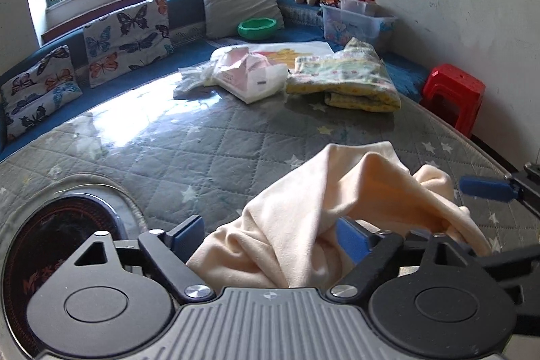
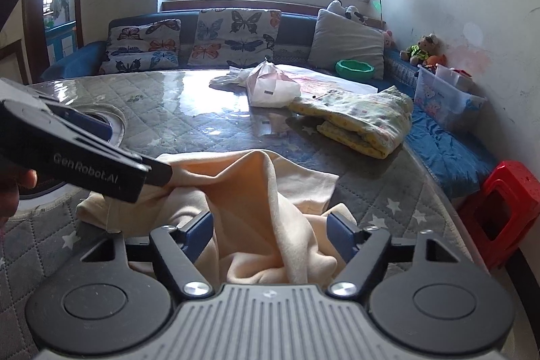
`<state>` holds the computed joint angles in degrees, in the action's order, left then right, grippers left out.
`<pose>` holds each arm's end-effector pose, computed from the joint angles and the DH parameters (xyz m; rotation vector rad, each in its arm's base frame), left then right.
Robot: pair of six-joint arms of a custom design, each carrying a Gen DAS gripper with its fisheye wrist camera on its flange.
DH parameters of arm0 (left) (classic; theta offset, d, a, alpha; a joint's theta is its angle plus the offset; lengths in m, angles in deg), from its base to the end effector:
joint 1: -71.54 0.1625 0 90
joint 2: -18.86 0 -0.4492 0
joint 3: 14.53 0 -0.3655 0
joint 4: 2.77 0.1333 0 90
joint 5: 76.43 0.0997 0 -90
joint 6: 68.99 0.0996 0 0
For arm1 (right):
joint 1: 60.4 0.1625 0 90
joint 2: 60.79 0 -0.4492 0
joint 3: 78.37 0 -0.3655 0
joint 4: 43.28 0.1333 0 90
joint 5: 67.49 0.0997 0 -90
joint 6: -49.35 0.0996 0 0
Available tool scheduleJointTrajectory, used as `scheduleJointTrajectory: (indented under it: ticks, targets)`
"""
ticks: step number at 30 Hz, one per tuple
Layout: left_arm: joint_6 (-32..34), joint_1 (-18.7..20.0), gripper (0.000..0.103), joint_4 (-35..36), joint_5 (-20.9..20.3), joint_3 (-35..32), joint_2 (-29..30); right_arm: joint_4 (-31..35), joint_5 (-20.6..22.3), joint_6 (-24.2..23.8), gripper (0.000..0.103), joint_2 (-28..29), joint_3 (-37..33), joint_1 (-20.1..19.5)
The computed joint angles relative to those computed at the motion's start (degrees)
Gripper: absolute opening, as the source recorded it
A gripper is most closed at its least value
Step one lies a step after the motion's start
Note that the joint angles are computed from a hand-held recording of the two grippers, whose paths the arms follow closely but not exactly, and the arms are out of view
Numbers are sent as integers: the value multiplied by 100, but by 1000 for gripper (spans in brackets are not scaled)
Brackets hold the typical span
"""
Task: Fold clothes
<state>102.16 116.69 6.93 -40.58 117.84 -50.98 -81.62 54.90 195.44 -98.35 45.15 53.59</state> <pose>-0.0219 -0.3255 0.1739 0.5338 2.2352 -0.8484 0.2214 -0.3009 -0.0576 0.9213 -2.2214 0.8630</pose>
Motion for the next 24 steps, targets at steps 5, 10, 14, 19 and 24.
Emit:
scheduleJointTrajectory:
  ticks: [5, 10, 14, 19, 24]
  targets:
    - [128, 207, 60, 69, 231, -108, 26, 216, 5, -74, 70, 90, -232, -113]
    - [216, 296, 45, 106, 421, -141, 7, 409, -13, -13, 67, 159, -379, -200]
    - [231, 313, 43, 151, 561, -168, -10, 476, -33, -19, 64, 184, -408, -257]
    - [241, 345, 44, 164, 601, -197, -3, 459, -39, -125, 58, 205, -410, -248]
    - [219, 363, 44, 206, 633, -212, 37, 489, 1, -66, 58, 237, -433, -228]
